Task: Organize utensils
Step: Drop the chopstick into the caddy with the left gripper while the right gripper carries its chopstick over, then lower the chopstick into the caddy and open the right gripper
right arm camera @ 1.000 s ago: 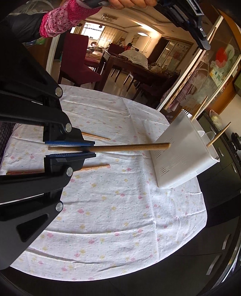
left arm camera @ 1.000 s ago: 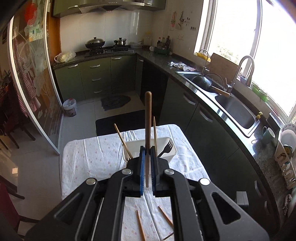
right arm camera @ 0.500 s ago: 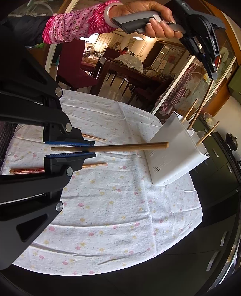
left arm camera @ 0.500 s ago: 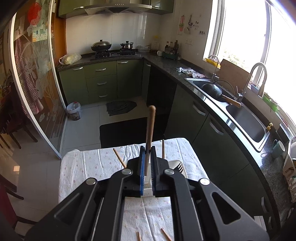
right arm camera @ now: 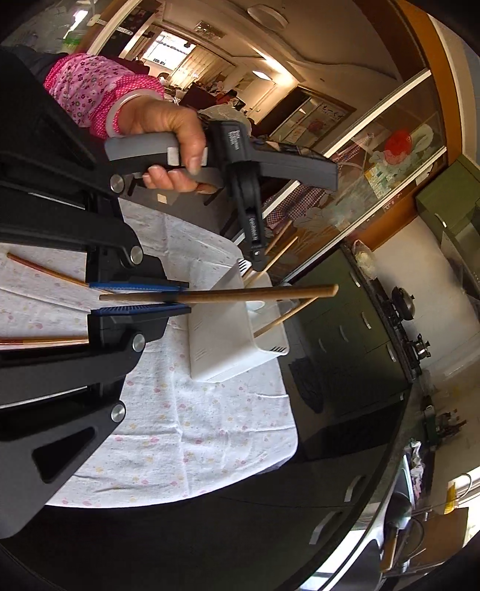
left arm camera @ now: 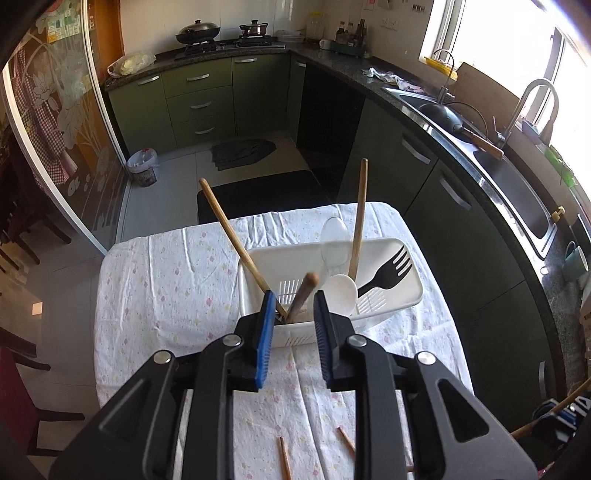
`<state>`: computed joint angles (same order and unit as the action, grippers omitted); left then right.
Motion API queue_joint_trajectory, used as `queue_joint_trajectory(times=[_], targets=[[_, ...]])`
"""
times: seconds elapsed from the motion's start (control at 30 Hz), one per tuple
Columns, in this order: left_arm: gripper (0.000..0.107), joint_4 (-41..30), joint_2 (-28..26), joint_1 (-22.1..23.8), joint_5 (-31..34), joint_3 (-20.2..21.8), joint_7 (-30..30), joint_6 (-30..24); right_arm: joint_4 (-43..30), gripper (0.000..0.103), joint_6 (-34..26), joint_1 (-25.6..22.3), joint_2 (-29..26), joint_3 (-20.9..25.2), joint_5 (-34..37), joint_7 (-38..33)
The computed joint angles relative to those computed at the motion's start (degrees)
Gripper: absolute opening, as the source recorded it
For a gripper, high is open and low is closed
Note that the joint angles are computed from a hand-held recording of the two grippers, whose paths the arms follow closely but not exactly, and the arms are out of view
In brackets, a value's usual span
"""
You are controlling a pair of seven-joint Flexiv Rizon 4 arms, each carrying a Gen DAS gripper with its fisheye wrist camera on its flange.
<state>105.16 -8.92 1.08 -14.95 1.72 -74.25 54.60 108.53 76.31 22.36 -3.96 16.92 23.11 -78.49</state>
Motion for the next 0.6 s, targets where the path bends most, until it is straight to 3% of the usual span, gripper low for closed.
queue_joint_trajectory(times=[0.07,0.17,0.27,0.3,0.43,0.6], targets=[[0.031,1.96,1.29,0.53,-4.33,-0.45,2.13,1.2,-1.42,0.007,2.66,0.93,-0.95,-1.55,-5.95,4.37],[0.039,6.67,4.98,0.23,-10.13,-0.57,6.77,5.64,-2.5,0.007,8.12,2.83,-3.43,-5.81,-20.3,16.21],[0.046,12.56,9.83,-1.17,-14.99,0.2,11.86,10.27,-3.25,0.007,11.54,7.65,-6.21,-15.36,-38.82,32.13],[0.048,14.67,11.55,-1.81,-17.09,0.68,13.81,11.02,-4.69,0.007,10.61,8.34,-7.49,-16.85,-41.78,34.29],[0.048,23.62,18.18,-5.47,-26.7,3.29,22.89,13.09,-10.99,0.007,7.04,6.12,-13.61,-14.55,-44.27,35.66],[0.048,33.7,23.36,-10.19,-33.94,5.85,29.68,18.56,-14.36,0.007,6.07,6.17,-19.47,-14.48,-47.61,36.87]])
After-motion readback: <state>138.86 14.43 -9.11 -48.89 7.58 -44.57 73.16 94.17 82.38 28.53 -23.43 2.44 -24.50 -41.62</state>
